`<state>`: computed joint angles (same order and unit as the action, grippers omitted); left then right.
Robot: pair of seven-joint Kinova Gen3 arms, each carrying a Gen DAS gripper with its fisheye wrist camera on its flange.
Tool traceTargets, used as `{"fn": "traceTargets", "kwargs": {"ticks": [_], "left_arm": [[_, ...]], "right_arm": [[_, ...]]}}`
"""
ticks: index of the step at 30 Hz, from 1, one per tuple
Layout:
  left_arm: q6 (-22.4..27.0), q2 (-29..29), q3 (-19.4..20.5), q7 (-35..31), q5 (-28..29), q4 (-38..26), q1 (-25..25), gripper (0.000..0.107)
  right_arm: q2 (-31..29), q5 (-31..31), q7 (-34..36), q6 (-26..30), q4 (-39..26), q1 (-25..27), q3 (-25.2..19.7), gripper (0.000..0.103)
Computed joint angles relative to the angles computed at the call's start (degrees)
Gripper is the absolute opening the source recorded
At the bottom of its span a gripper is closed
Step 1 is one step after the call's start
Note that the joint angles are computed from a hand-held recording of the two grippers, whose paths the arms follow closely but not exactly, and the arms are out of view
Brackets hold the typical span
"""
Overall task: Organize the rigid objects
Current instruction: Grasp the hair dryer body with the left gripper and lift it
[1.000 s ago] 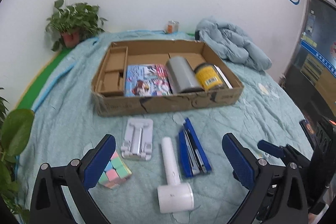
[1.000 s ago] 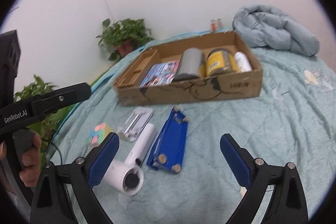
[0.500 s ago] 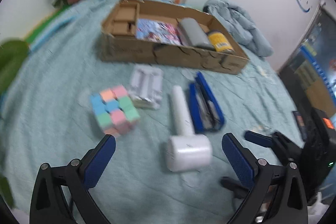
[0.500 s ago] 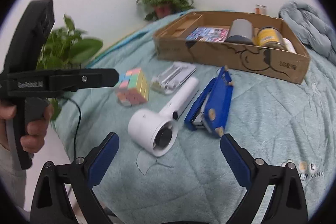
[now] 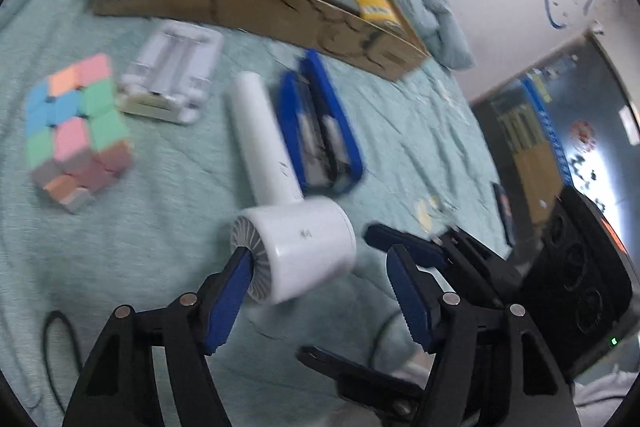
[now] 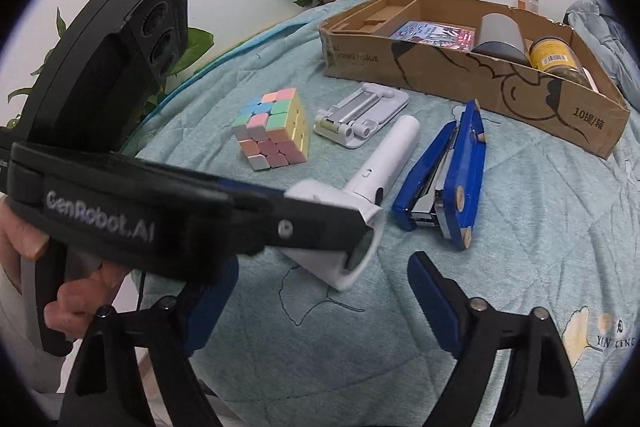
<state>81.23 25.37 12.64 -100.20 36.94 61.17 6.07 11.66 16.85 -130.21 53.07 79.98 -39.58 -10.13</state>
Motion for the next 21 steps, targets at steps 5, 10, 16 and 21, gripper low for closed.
{"fn": "traceTargets", "kwargs": {"ticks": [5,10,16,21], "left_arm": [[0.2,0.1,0.3,-0.1,0.6,0.1,0.6,0.066],[-6.1,-3.0,-0.7,0.0,7.0,7.7,-4.0,0.067],[-7.6,-1.8,-1.3,0.9,9.5,7.5,-6.3,0.067],[-5.4,1.9,0.1,1.8,6.8,2.3,-4.5,0.067]], "right_arm": [[-1.9,-0.9,-0.3,0.2,1.6,1.2,0.0,0.085],[-0.5,-3.0,1.4,2.5,-0.2,2.5,-0.4,0.085],[6.0,-4.3,3.0,9.7,-9.9,1.1,1.0,0.078],[10.2,-3.0,0.1,17.3,-15.5,-1.7,3.4,0.06]]}}
